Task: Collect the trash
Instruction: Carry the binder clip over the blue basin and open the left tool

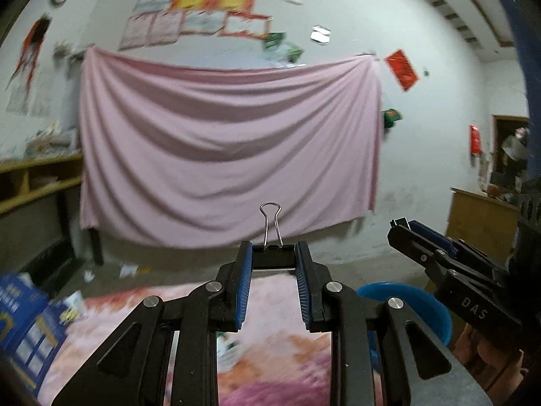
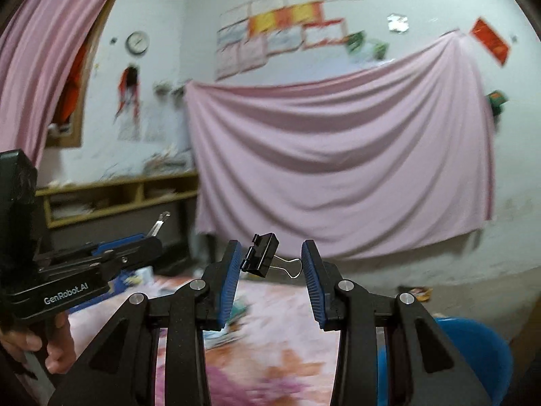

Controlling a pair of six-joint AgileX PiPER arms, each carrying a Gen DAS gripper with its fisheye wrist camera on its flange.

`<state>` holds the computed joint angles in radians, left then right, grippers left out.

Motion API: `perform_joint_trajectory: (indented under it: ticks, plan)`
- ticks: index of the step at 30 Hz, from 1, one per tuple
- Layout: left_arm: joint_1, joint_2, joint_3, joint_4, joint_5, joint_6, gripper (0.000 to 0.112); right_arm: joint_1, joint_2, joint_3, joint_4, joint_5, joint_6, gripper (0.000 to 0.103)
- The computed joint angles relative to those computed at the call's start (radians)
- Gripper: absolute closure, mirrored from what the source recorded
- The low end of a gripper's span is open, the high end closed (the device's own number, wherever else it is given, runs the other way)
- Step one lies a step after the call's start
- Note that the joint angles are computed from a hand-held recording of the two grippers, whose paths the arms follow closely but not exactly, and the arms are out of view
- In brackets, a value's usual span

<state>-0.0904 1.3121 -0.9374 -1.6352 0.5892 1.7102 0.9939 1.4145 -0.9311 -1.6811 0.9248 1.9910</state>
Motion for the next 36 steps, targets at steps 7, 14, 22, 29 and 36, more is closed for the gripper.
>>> perform_joint_trajectory:
  ticks: [7, 14, 22, 29, 36]
  plan:
    - [-0.247, 0.070, -0.071, -0.018, -0.111, 0.009, 0.091, -0.006, -0.156, 0.141, 0.051, 0.148, 0.031, 0.069]
    - [-0.438, 0.191, -0.195, 0.209, -0.196, -0.254, 0.091, 0.004, -0.309, 0.245, 0.202, 0.261, 0.034, 0.069]
    - [-0.551, 0.320, -0.322, 0.570, -0.177, -0.677, 0.091, -0.201, -0.444, 0.300, 0.433, 0.119, -0.072, 0.068]
    - [-0.575, 0.388, -0.403, 0.757, -0.098, -0.905, 0.091, -0.351, -0.467, 0.323, 0.582, -0.003, -0.177, 0.068]
    - [-0.563, 0.461, -0.498, 0.834, 0.015, -1.031, 0.091, -0.377, -0.463, 0.328, 0.645, -0.023, -0.216, 0.067]
